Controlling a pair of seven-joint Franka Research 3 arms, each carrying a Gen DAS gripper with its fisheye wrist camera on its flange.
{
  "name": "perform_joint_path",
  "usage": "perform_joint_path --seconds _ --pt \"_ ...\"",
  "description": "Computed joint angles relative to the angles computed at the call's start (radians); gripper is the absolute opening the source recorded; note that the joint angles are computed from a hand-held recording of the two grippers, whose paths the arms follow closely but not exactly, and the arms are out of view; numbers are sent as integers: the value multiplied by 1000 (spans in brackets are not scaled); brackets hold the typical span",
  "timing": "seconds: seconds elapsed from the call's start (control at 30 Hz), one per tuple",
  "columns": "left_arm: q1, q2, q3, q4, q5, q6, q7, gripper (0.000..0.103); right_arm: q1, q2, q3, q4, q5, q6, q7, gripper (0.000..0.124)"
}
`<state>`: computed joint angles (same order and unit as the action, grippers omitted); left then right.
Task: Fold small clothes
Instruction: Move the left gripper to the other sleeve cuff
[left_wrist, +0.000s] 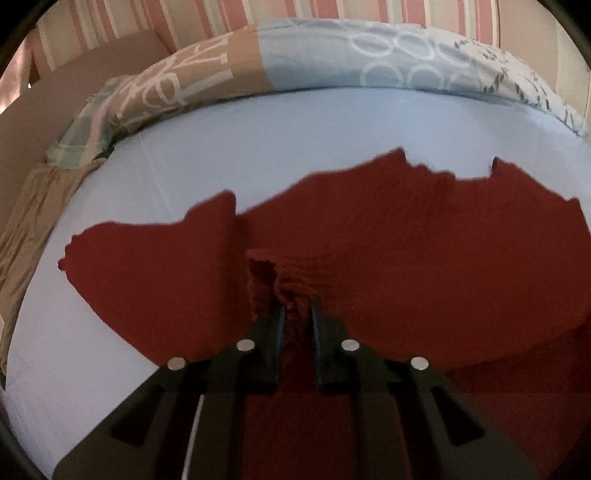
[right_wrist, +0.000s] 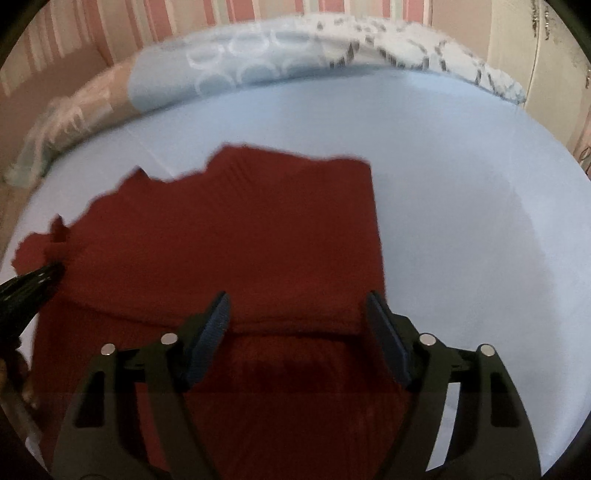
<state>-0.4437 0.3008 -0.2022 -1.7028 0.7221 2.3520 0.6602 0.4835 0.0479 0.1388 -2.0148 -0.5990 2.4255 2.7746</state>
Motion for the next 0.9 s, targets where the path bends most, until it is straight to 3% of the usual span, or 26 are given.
perform_joint_path --seconds 0.1,0.17,0.33,0.57,0.73,0.8,0.87,0.9 --pt "-12 1 4 5 26 -31 -4 34 8 42 1 47 17 -62 -65 74" --pt "5 -24 3 -22 4 -11 -17 60 19 52 -3 70 15 -89 -87 74" --pt "52 -156 -2 -155 -15 41 -70 78 32 -8 2 37 -73 47 7 77" --pt "156 -326 -8 -320 -66 76 24 78 99 64 39 198 -243 67 97 84" --pt "221 -422 -3 -399 -91 94 97 78 174 174 7 348 -251 75 103 84" --pt "252 -455 14 -438 -111 148 130 78 199 233 -6 422 -223 106 86 84" --pt "282 -469 34 -464 -152 201 176 96 223 295 -19 505 -194 102 46 84" --pt "300 -470 46 -474 -172 227 198 97 240 340 -24 570 -182 89 13 84"
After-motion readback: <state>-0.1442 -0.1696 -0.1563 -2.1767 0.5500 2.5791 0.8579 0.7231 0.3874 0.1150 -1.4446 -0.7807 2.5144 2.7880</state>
